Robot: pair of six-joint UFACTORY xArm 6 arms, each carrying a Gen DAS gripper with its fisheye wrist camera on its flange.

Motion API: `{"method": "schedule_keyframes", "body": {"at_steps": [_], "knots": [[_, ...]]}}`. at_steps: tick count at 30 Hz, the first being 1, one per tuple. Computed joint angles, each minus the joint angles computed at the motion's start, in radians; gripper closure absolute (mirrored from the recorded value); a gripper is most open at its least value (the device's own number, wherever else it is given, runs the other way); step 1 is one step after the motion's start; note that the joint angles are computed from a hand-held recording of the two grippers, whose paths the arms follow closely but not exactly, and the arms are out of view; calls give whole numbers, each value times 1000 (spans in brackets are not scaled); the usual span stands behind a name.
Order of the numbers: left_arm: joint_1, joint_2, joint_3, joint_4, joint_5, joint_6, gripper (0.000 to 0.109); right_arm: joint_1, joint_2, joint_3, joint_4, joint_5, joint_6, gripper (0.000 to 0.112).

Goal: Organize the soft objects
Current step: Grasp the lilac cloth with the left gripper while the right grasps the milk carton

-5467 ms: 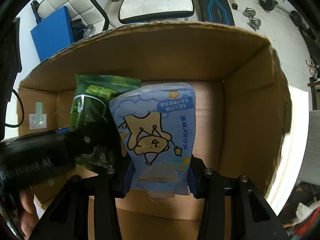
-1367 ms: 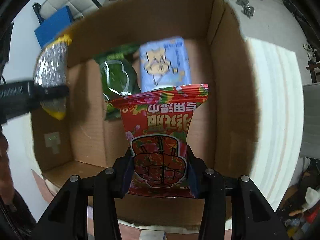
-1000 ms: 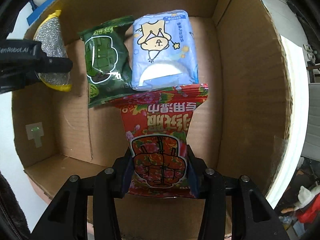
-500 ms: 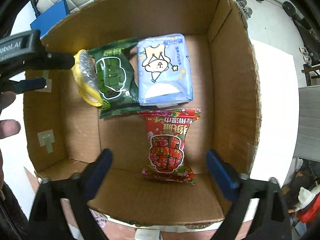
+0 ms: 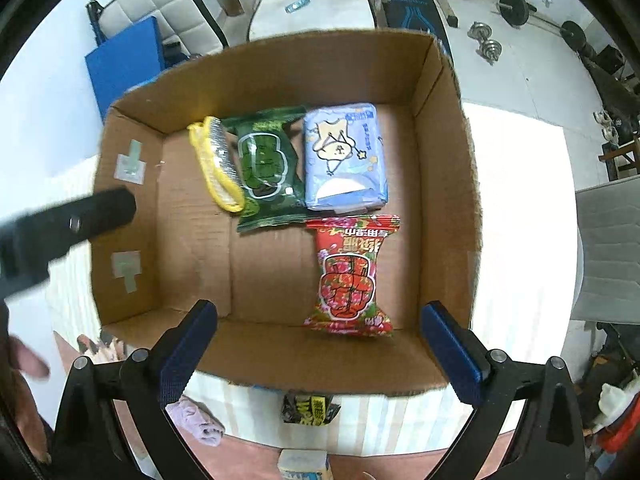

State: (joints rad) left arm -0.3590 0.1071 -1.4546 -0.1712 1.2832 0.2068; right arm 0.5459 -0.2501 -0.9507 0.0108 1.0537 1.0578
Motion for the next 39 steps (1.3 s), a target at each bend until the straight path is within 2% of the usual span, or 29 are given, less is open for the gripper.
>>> {"method": "schedule_keyframes", "body": {"at_steps": [4,10,14,17,20,24,27,30,33,34,35,36,39], "knots": [[13,-84,50,-5,-2,-3,8,36,-43,-13,-32,16,44,9],[71,-240,163,-42,6,-9,8,135,-134,-4,-103,35,144,9],[133,-388,333,-30,9,-27,8,241,-214,75,-113,26,261,9],[208,-479,492,-16,42,-61,8,338,-257,177,-66,-43,355,9],[293,-500,622,-31,76,-84,8,421,-248,285,76,-172,375,9],[393,-481,740,-56,70,-113,25,519,-154,371,364,-336,278,9],[452,-435,782,-81,64,-141,25,582,-67,384,491,-422,227,9],[506,-373,797,-148,59,-167,25,621,-7,377,583,-469,183,9],[504,-334,800,-170,22,-199,26,642,27,368,634,-493,153,9],[491,-325,801,-165,0,-205,31,641,34,364,633,-489,152,9],[473,-317,799,-149,-15,-215,45,641,42,356,628,-485,155,9],[452,-310,796,-136,-30,-214,52,639,49,350,620,-477,154,9],[356,-313,792,-44,-84,-194,57,629,63,331,588,-432,149,25]]}}
